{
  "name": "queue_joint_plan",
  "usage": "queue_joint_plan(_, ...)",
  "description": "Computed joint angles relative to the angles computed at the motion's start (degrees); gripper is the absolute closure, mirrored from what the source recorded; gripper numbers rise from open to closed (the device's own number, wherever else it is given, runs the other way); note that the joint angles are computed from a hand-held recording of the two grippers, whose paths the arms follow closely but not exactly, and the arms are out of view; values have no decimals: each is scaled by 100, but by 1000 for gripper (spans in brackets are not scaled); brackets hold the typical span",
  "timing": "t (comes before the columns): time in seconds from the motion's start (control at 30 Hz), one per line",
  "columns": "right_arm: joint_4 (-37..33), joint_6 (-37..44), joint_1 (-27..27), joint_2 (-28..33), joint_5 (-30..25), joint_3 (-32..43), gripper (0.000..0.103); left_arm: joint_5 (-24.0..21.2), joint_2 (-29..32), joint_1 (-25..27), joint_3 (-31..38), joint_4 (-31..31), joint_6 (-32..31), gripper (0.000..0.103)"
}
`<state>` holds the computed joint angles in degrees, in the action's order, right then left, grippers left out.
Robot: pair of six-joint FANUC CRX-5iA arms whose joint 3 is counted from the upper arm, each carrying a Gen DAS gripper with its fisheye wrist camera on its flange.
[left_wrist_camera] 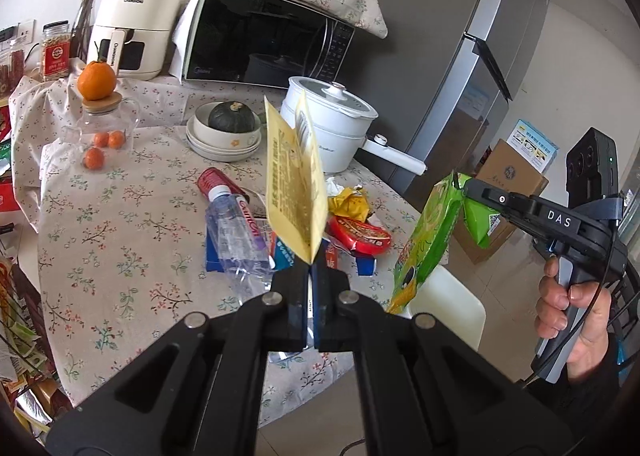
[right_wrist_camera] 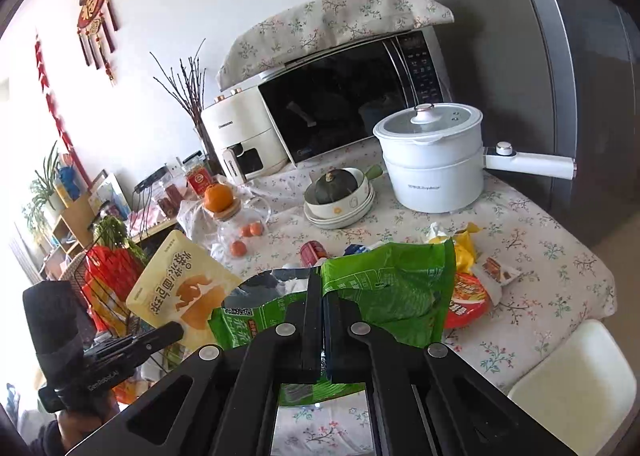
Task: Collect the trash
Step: 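Lift both bags and carry them over the white bin, then open the left tool to drop the yellow bag while the right tool drops the green bag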
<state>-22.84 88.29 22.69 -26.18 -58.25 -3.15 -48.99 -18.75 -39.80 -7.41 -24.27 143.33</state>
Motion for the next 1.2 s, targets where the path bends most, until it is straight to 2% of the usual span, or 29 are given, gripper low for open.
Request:
queue_joint_plan(0.2, -201, 360, -1047, -68, -384, 74, 102, 482, 724, -42, 366, 631, -706, 102)
queue_joint_plan(0.33, -429, 677, -1899, 141, -690, 156, 102, 830, 1316, -109, 667, 1211, -1328, 102)
queue_joint_plan(0.6, -351, 1068, -3126, 718, -1115, 232, 102, 1066, 2680, -437, 1493, 2183, -2529, 102)
queue_joint_plan(0.7, -200, 1178, -3401, 838, -1169, 217, 102, 1139, 3131, -480, 1712, 2592, -2912, 102)
queue_joint_plan(0.87, -9, 1174, -3716, 1048, -1339, 203, 102, 1066, 3807, -573, 2168, 2935, -3204, 101)
queue_joint_plan(1.07, 243, 1055, -3737, 1152, -1399, 71, 102, 748, 4366, -620, 2632, 2944, -3154, 101)
queue_joint_plan(1.2, 377, 989, -3618, 1150, -1401, -6, 102, 588, 4525, -602, 2730, 2953, -3053, 101)
